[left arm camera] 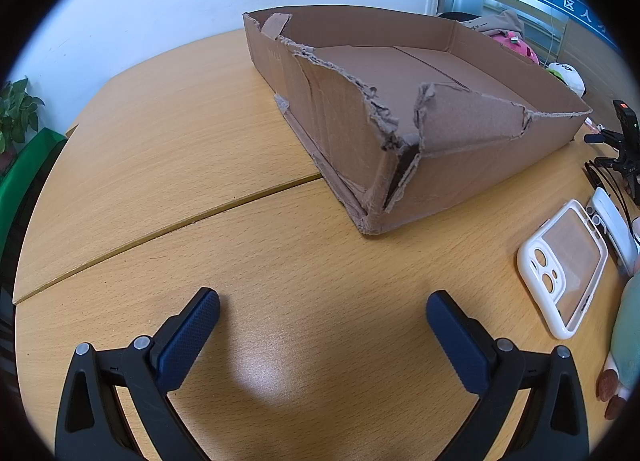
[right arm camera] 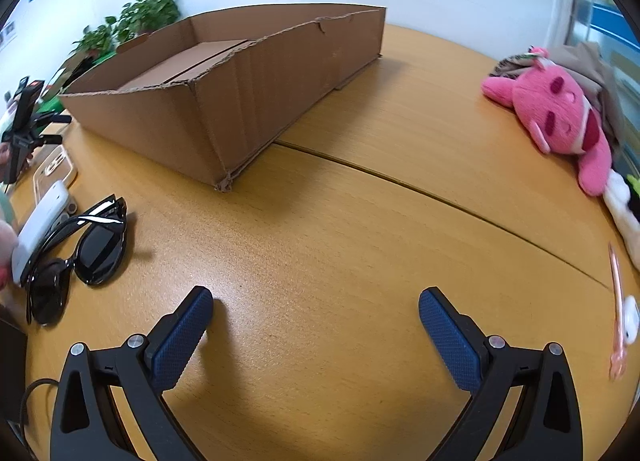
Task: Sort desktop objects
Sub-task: 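Move both tools toward the plush pig toy on the table, then close the left gripper on the plush pig toy's body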
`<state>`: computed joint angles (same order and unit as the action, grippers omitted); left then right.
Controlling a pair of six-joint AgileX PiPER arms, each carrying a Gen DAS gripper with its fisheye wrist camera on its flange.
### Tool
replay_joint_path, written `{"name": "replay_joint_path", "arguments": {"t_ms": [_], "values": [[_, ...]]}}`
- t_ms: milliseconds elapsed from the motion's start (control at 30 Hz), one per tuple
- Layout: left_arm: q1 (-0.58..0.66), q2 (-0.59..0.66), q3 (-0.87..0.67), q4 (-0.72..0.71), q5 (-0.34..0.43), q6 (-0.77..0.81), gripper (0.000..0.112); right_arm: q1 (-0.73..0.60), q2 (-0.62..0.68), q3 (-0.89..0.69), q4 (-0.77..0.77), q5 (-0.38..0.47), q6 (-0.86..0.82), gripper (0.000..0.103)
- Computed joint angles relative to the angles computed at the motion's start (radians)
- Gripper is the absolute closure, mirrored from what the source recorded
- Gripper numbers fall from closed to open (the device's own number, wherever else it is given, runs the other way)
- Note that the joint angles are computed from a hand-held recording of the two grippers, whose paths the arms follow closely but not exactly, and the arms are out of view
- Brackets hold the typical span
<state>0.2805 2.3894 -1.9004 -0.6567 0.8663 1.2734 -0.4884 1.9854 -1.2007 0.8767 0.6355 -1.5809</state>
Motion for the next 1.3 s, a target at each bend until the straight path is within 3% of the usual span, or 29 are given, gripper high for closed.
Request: {"name": "replay_joint_path", "arguments": {"t_ms": [167,233,267,333,367,433,533,600,667,833,933,1067,1100,1133,1167,1200,1267,1300], "values": [[-0.013,-0.062,0.099,0.026,-0.068,-0.076,0.010,0.025,-0.031,0.041,-0.007,-0.065,0.084,0.000],[-0.031,-0.173,0.279,0.018,-0.207,-0.109,0.019,0.028,-0.063,0.082,-0.041,-0.104,0.124,0.000],[-0.028,-0.234,0.379,-0.026,-0.277,-0.074,0.021,0.030,-0.102,0.140,-0.007,-0.175,0.091,0.001],[-0.002,-0.385,0.579,-0.211,-0.382,0.093,0.022,0.004,-0.236,0.281,0.143,-0.261,-0.082,0.001],[0.009,-0.468,0.675,-0.311,-0.418,0.182,0.021,-0.027,-0.299,0.336,0.238,-0.244,-0.182,0.001],[0.046,-0.634,0.838,-0.511,-0.399,0.370,0.021,-0.144,-0.440,0.423,0.340,-0.090,-0.297,0.000],[0.080,-0.845,1.030,-0.709,-0.317,0.551,0.012,-0.300,-0.632,0.457,0.250,0.189,-0.238,0.000],[0.081,-0.950,1.122,-0.794,-0.266,0.610,0.009,-0.336,-0.746,0.467,0.188,0.306,-0.197,0.000],[0.033,-1.033,1.176,-0.808,-0.237,0.552,0.009,-0.352,-0.844,0.507,0.172,0.371,-0.177,0.000],[-0.067,-1.065,1.203,-0.782,-0.214,0.386,0.009,-0.153,-0.952,0.615,0.145,0.346,0.106,0.000],[-0.141,-1.074,1.233,-0.792,-0.282,0.357,0.010,-0.010,-0.976,0.680,0.177,0.283,0.193,0.000],[-0.159,-1.028,1.239,-0.765,-0.222,0.321,0.011,0.149,-1.032,0.739,0.177,0.209,0.267,0.000],[-0.149,-1.008,1.234,-0.763,-0.194,0.320,0.020,0.170,-1.040,0.748,0.174,0.200,0.273,0.000],[-0.134,-0.981,1.226,-0.752,-0.148,0.310,0.047,0.194,-1.038,0.749,0.165,0.191,0.286,0.001],[-0.126,-0.957,1.219,-0.738,-0.115,0.293,0.066,0.224,-1.041,0.751,0.150,0.170,0.308,0.010],[-0.125,-0.933,1.208,-0.721,-0.099,0.269,0.097,0.258,-1.048,0.753,0.125,0.139,0.341,0.032],[-0.132,-0.896,1.197,-0.702,-0.100,0.236,0.103,0.273,-1.044,0.749,0.097,0.122,0.379,0.060],[-0.132,-0.890,1.197,-0.700,-0.102,0.235,0.101,0.269,-1.032,0.744,0.093,0.128,0.393,0.060]]}}
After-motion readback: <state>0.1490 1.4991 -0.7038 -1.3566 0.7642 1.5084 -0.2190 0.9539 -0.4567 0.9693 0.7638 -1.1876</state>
